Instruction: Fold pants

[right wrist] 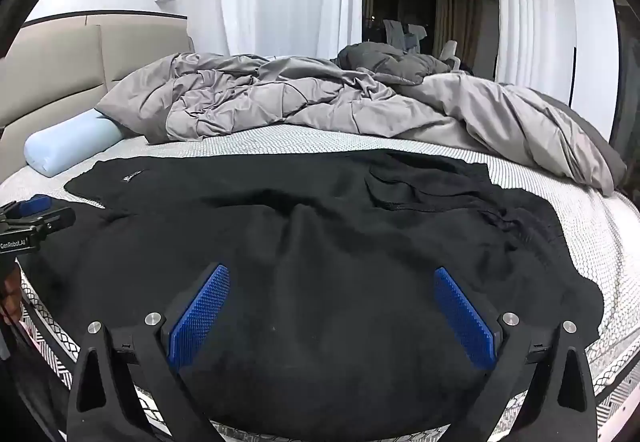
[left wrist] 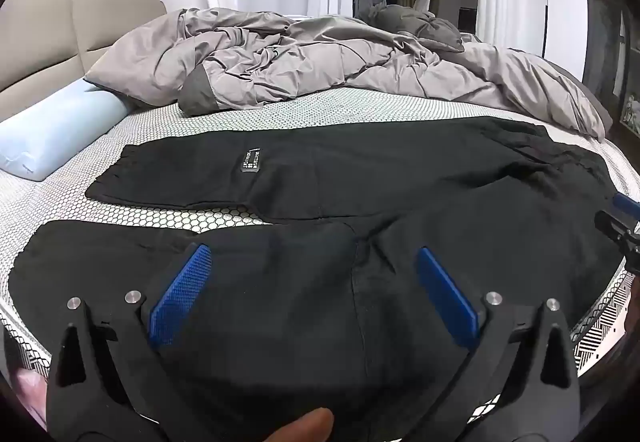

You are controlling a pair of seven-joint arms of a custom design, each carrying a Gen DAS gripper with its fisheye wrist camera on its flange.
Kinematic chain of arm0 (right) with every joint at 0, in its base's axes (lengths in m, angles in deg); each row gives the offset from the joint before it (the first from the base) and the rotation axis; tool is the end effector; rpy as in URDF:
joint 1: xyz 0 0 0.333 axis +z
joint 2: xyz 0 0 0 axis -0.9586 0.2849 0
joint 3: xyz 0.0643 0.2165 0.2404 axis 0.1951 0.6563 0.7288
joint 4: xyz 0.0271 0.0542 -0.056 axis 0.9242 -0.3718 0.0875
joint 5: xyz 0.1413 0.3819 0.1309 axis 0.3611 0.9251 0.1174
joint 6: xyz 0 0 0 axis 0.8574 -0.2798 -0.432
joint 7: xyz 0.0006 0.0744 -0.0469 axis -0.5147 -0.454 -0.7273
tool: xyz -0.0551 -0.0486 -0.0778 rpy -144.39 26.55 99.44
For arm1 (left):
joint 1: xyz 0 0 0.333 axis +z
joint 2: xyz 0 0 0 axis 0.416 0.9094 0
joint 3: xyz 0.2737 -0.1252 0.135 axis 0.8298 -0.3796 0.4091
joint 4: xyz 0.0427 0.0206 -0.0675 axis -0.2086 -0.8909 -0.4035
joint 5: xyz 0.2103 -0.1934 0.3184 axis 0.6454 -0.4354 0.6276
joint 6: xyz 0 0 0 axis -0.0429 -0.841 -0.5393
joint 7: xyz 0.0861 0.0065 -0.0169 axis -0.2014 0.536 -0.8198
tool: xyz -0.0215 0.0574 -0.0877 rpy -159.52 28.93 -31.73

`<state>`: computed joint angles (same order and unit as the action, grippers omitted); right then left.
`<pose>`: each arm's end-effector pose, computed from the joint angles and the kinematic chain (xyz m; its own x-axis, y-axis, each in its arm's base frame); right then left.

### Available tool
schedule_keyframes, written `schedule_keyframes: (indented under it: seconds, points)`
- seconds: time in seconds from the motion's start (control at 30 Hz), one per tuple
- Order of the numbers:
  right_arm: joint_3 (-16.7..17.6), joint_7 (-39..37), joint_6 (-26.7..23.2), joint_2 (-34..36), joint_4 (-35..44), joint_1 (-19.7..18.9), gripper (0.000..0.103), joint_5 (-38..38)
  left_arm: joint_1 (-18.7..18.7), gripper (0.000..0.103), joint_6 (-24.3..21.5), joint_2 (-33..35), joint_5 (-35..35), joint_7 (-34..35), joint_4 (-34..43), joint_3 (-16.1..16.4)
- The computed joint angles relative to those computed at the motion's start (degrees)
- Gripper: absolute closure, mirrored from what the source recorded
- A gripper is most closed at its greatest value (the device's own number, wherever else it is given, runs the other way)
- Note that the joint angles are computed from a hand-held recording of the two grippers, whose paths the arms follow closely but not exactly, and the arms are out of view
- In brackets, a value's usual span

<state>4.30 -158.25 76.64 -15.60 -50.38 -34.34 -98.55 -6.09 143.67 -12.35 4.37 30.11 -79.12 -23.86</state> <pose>0.6206 0.4110 0.3860 -0.4829 -0.8736 0.0602 -0.4792 0.2061 -0.8532 0.7432 -0.4418 0.3649 -0.4168 -0.9088 0.0183 -0.5029 0.2137 -0.8375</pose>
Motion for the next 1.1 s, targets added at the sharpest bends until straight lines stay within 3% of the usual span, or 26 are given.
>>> schedule_keyframes:
  seconds: [0.53, 0.67, 0.77, 0.93, 1.03, 1.1]
  points:
    - [-0.3, 1.0, 3.1, -0.9, -1.0, -1.7, 0.000, 0.3, 2.3, 0.001, -1.8, 1.7, -2.7, 2.4, 2.2, -3.4]
    - [-0.5, 2.4, 4.5, -1.9, -2.3, -1.8, 0.000, -1.4, 1.1, 0.001, -1.9, -2.6, -2.2, -0.8, -2.4, -1.2]
    - [-0.3, 3.1, 5.1, -2.5, -3.0, -2.4, 0.000, -1.5, -0.7, 0.001, -0.6, -5.4, -0.3, -4.3, -6.1, 2.3]
    - [0.4, 3.1, 5.6, -3.6, -4.1, -3.2, 0.000, -1.4, 0.4, 0.001, 0.2, -10.4, 0.8, -5.9, -11.7, 1.4]
    - [0.4, 3.6, 5.4, -4.7, -5.2, -3.3, 0.000, -2.2, -0.9, 0.001, 1.7, -12.9, 2.5, -8.5, -15.1, 3.9]
    - [0.4, 5.7, 6.0, -5.2, -5.8, -3.5, 0.000, -3.7, 0.4, 0.001, 2.2, -14.2, 2.4, -8.4, -16.9, 2.4]
